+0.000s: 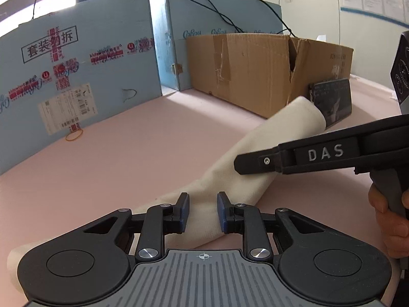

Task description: Fold shopping bag

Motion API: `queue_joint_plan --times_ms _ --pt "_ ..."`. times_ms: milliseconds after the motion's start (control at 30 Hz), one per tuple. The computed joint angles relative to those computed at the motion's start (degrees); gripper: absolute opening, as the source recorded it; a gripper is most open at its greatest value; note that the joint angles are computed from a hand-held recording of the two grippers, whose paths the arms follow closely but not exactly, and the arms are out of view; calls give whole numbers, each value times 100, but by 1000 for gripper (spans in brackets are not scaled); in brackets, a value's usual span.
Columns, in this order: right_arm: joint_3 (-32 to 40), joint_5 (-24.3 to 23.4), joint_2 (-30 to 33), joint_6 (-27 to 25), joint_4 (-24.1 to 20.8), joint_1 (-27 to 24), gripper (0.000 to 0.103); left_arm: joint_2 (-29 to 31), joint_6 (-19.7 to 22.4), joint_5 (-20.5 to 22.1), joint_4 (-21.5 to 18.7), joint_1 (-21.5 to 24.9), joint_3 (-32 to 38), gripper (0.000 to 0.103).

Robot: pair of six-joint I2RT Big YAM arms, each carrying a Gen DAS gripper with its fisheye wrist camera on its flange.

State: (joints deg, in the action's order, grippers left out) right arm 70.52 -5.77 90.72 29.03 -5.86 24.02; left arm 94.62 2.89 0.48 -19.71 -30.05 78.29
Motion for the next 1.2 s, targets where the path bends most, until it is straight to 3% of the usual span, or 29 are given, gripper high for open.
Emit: queue_joint_plan --times_ms 133,300,400,467,567,700,800,1033,1100,1200 --pt "194 -559 117 -342 126 23 11 -2 -199 223 46 78 -28 23" --pt "458 -331 261 -498 -27 157 10 -5 -482 646 66 257 -34 23" --pt "534 217 246 -563 -237 212 8 -254 -476 375 186 342 -271 30" --pt "514 277 232 -325 -266 153 8 -388 -455 175 360 381 -412 31" --pt "429 -146 259 565 -96 -26 8 -416 -292 93 717 327 -452 31" --pt "226 -108 265 1624 130 -147 9 -21 338 -23 437 67 -13 30" --pt "85 -144 267 2125 107 -221 11 250 418 -355 169 -12 272 30" --pt "-52 -253 306 2305 270 -252 9 313 -400 -316 -22 216 359 36" --pt "-29 -220 313 2270 251 -241 9 198 -190 -784 122 88 220 33" --pt "-2 -111 303 2169 196 -209 9 -25 223 -427 443 -33 -45 30"
